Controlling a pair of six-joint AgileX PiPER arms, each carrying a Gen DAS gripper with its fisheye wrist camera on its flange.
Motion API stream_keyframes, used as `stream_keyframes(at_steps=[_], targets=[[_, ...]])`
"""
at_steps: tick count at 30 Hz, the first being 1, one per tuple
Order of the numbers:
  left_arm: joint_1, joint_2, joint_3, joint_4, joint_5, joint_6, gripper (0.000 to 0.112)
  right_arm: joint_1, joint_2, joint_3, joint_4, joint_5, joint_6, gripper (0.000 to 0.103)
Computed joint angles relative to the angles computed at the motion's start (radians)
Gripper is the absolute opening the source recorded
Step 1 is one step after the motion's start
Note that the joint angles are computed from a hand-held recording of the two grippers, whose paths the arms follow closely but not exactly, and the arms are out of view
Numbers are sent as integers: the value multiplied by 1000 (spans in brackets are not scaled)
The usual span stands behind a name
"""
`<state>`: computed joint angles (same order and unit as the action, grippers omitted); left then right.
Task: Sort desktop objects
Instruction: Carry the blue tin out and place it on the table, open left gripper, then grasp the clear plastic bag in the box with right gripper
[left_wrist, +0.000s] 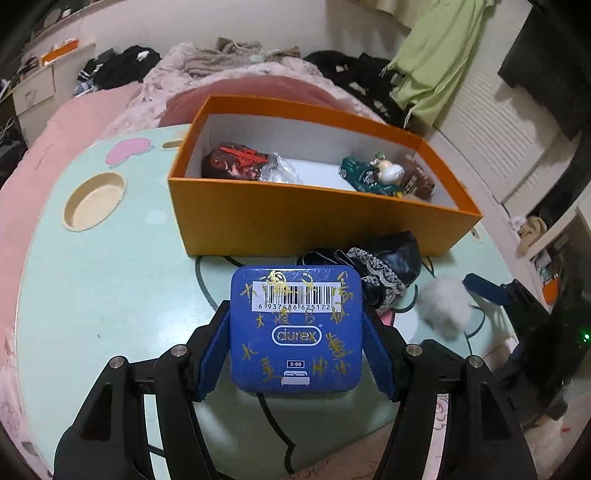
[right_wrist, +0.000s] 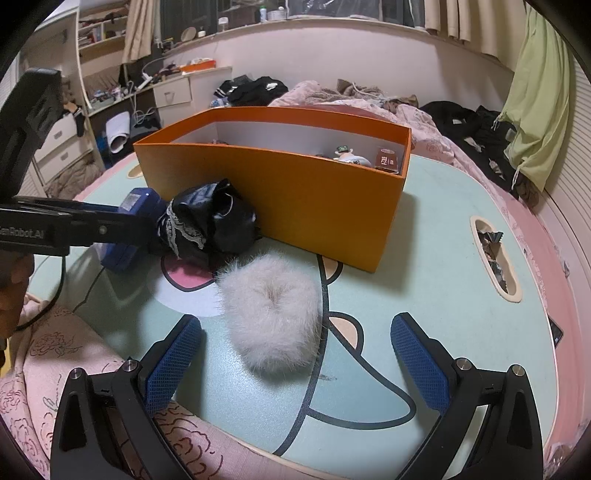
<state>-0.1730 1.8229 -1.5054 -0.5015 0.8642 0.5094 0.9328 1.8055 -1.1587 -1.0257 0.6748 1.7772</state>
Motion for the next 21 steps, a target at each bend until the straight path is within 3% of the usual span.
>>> stream_keyframes(at_steps=[9,12,15,21], targets=[[-16,-151,274,128,-247,-15,73,2,1,2,-11,0,14,103],[-48,-177,340,186,-335,-37,92,2,3,0,-10,1,14,103],[-51,-162,312,186,-300,-33,103,2,1,2,-13,0,19,103],[-51,-162,312,191,-312,-53,103,10,-18,32,-74,-10,104,102]])
